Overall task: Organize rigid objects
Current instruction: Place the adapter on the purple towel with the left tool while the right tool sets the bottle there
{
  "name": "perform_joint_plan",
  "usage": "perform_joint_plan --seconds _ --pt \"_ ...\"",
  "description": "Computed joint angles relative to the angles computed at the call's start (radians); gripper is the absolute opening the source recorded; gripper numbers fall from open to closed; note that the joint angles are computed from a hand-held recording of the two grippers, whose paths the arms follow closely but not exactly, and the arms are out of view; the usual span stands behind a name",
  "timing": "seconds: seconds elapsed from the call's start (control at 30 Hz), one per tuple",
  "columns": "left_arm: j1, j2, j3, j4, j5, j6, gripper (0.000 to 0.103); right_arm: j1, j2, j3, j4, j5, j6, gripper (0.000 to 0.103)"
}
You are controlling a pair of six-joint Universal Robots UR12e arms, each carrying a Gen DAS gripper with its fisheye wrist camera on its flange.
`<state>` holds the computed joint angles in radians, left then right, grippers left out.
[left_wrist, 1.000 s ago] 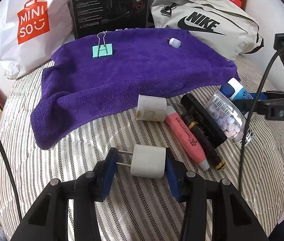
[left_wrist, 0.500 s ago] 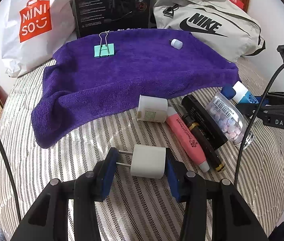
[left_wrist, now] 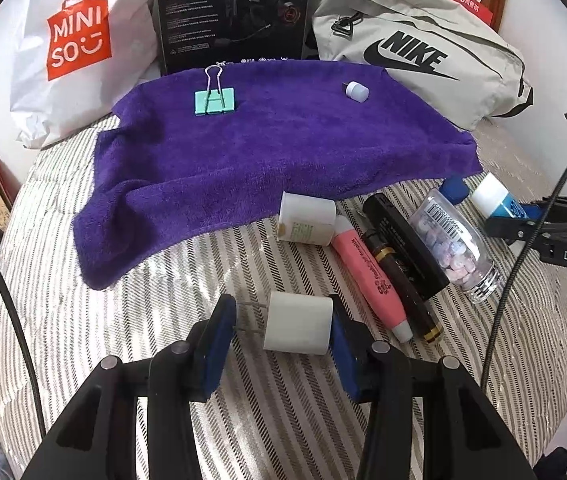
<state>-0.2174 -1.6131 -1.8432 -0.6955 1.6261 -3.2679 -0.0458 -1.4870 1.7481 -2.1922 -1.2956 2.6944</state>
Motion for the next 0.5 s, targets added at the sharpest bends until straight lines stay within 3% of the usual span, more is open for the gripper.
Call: perform_joint_plan --seconds 0.5 --pt "0.023 0.017 0.019 0.016 0.011 -0.009 0.044 -0.026 -0.019 -0.016 0.06 0.073 -0.033 0.036"
